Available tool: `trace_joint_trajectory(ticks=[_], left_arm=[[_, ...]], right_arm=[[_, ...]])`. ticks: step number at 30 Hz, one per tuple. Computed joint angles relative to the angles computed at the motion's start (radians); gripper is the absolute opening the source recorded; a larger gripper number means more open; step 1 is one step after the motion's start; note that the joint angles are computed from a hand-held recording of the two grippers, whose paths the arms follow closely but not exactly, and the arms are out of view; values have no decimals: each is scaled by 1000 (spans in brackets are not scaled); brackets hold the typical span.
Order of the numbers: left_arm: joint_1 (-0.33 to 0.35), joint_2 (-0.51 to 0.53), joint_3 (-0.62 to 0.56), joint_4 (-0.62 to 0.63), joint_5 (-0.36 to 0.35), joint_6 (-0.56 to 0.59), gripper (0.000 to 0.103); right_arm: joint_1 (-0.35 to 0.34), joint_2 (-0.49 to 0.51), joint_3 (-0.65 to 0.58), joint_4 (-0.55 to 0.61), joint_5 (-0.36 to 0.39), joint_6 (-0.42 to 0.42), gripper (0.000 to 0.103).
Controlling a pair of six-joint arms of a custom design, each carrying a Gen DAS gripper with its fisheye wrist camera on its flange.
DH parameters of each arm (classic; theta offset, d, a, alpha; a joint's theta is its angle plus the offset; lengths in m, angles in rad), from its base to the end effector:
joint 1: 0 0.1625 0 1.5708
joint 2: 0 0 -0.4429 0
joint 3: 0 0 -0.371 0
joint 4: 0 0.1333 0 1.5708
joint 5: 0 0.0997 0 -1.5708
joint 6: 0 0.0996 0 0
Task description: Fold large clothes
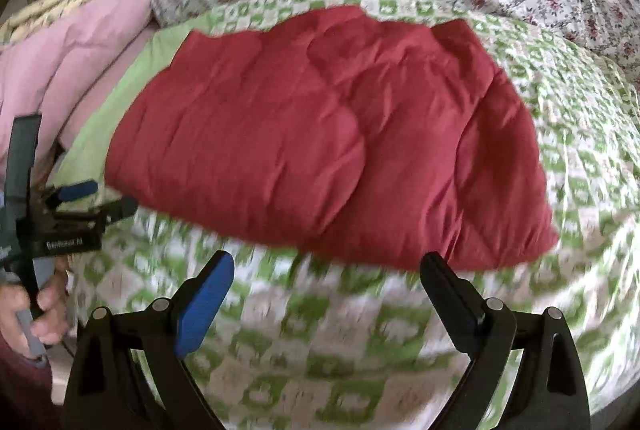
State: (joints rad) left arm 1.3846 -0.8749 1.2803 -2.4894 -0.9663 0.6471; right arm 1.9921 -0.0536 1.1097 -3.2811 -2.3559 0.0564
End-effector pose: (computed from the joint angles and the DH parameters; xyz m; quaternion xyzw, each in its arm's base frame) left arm 0.0474 -0.7741 0.3337 0.3046 0.8750 -0.1701 0.3357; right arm 0.3628 -0.6559 -0.1319 0.0379 -0.8827 0.3741 0.2817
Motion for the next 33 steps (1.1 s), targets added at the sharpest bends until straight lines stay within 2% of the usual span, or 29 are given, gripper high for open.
trace_joint_trajectory(ticks=[7,11,14,17,27,33], left_arm=[[-23,-74,110,-85,58,51,103],[-51,-117,156,-152,47,104,103],[-64,-132,153,-141,15,103,103],[-69,-120,134,-134,10,94,103],[-72,-68,95,-93,28,43,103],[-73,-60,89,-86,26,37,103]], right_arm=[[46,3,28,10,-39,0,95],[81,-12,33,-47,-58,-54,96],[101,-14,16,-85,-86,-99,101],[98,-11,-2,-95,-83,-121,102],[53,16,-71,6,-62,-38,102],[48,25,-91,23,-62,-27,102]])
